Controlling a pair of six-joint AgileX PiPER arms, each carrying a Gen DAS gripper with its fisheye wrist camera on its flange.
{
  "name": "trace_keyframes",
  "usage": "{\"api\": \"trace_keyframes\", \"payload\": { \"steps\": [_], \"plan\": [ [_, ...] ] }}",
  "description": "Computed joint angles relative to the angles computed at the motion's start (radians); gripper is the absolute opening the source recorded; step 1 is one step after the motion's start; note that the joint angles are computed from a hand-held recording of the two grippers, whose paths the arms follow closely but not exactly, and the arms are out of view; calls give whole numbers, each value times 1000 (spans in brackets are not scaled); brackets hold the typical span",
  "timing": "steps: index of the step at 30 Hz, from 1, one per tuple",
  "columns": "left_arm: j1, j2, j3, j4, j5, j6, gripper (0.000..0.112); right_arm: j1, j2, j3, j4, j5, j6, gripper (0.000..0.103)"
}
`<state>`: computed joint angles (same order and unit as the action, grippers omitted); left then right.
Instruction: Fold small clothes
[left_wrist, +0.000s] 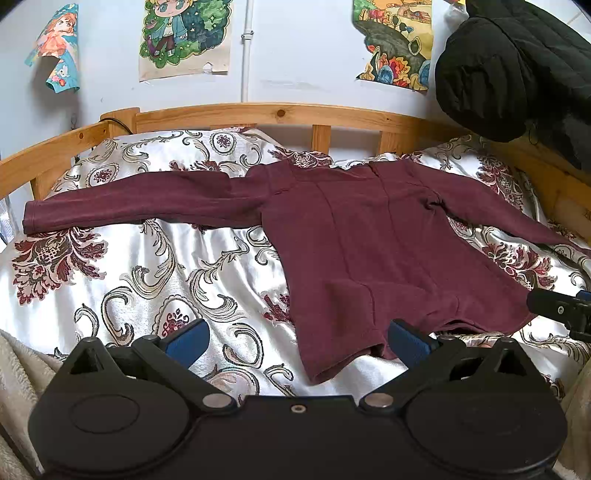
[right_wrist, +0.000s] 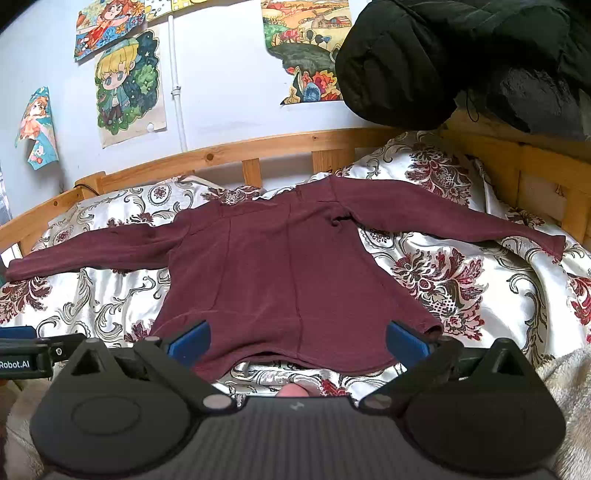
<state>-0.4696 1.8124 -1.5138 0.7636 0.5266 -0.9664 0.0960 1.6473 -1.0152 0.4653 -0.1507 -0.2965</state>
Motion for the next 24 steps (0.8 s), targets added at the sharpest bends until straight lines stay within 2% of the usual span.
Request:
{"api": "trace_keyframes", "payload": {
  "steps": [24],
  "plan": [
    [0, 2, 4, 5, -3, -7, 102, 2, 2, -2, 27, 0, -25, 103]
  ]
}}
